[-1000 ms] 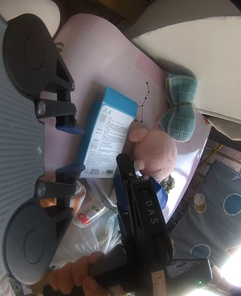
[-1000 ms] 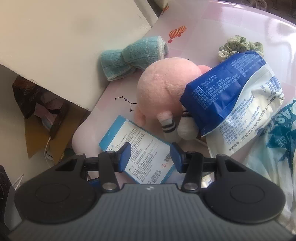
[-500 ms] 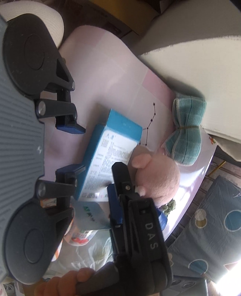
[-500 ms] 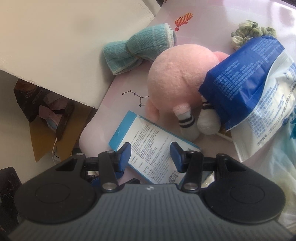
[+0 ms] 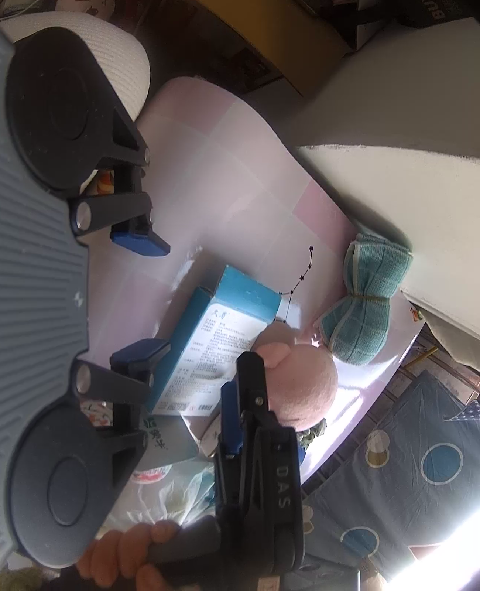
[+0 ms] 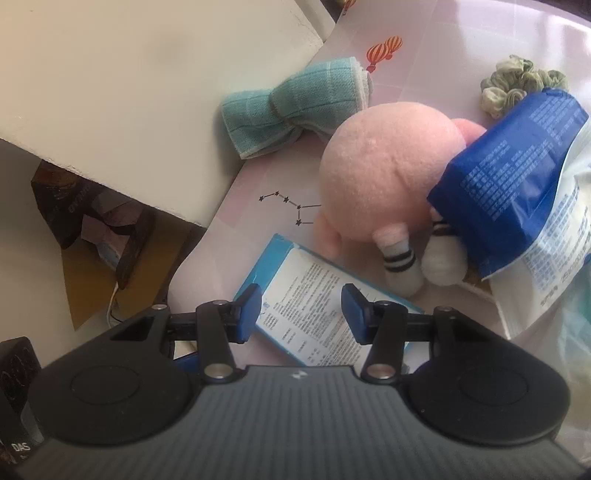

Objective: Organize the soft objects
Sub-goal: 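Reach the right tool to the blue-and-white medicine box and grasp it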

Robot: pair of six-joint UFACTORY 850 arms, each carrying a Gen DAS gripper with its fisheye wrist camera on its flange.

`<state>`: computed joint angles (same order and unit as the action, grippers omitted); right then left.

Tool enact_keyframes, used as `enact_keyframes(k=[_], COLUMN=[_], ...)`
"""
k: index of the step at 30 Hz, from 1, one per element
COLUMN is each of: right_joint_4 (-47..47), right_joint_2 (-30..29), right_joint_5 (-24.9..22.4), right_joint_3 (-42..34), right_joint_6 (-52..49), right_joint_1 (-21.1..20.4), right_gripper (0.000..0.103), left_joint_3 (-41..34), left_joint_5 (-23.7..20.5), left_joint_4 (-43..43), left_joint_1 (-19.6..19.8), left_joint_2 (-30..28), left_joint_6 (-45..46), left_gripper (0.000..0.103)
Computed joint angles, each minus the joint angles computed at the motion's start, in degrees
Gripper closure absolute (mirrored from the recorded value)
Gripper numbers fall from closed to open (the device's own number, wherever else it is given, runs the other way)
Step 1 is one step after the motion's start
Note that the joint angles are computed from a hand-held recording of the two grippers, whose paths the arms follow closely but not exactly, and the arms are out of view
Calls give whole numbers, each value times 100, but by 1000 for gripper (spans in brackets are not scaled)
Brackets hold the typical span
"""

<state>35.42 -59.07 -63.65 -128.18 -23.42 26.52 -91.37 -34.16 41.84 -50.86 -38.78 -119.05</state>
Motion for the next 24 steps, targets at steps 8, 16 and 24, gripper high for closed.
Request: enact_keyframes(k=[8, 16, 24], right_joint_4=[-326, 80, 273], right_joint_2=[-125, -258, -314], right_joint_5=[296, -151, -677], right_joint_3=[-83, -73, -158], right_joint_6=[298, 594, 495], right_joint_1=[-18, 21, 60], right_gripper=[55, 55, 56], left_joint_3=[-201, -176, -210], left_joint_5=[426, 379, 113], left_joint_4=[-89, -93, -430], left_joint_1=[51, 68, 110], left_joint_2=[-188, -170, -166], left_joint_6=[190, 166, 550], left_gripper=[50, 50, 49])
